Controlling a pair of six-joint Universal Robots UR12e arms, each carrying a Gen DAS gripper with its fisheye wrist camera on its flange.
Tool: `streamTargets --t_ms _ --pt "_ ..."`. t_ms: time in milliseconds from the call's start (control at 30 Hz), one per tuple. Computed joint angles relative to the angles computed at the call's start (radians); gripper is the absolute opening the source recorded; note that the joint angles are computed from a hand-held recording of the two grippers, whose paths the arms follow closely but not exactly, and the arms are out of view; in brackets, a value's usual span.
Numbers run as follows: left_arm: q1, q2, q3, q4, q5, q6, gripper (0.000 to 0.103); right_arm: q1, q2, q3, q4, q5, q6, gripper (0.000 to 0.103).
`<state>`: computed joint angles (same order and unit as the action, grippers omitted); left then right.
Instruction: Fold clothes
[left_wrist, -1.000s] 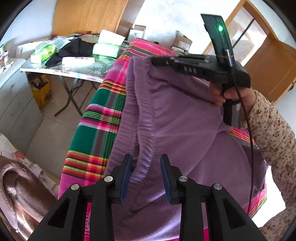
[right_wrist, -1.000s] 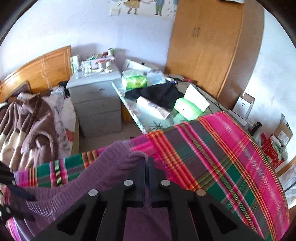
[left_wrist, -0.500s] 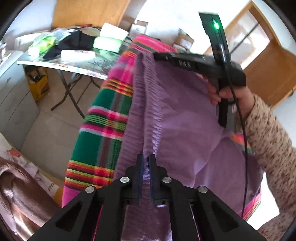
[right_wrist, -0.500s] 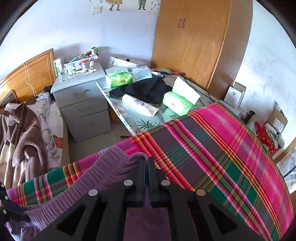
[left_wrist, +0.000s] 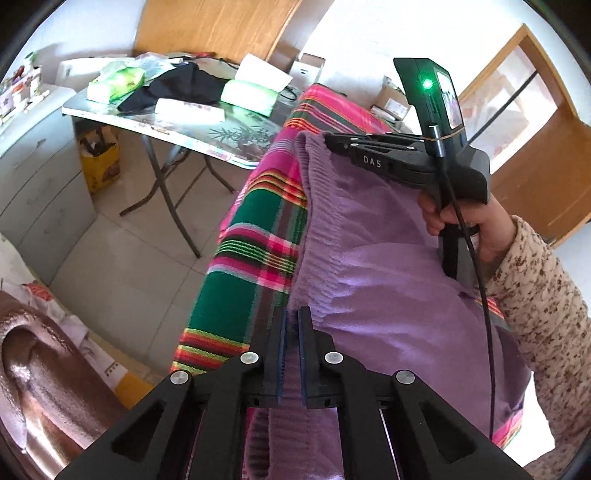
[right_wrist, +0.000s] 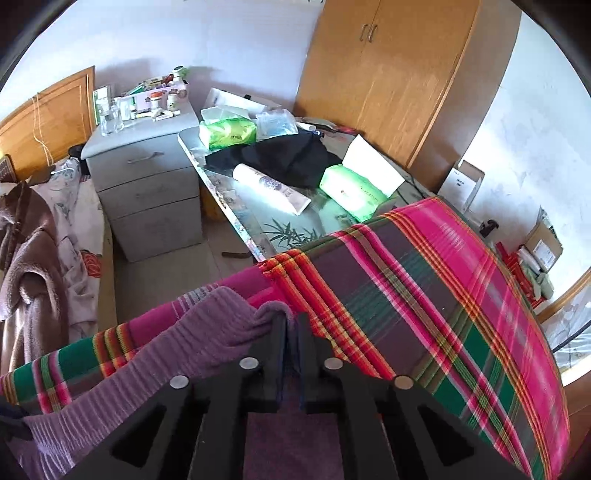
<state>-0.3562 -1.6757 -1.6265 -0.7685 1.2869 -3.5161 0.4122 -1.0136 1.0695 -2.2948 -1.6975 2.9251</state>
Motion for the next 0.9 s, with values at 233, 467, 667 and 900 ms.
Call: streamTargets --t_ms 233,467,667,900 --pt "-0.009 0.000 0.009 -0.026 0.043 -0.026 0.015 -0.016 -0.043 0.025 -0.004 0.039 0.074 0.019" --pt "-0.028 0.019 0.013 -0.048 0.117 -0.055 0.019 -0.064 -0.166 0.139 -0.051 0.109 0.203 0.030" --pt "-0.058 0.053 0.003 -0.001 0.149 -0.052 0.020 -0.105 -0.334 0.330 -0.114 0.101 0.247 0.030" --pt "-0.128 0.026 0.049 0.041 0.047 0.048 0.025 -0.171 -0.599 0.613 -0.207 -0.014 0.344 0.032"
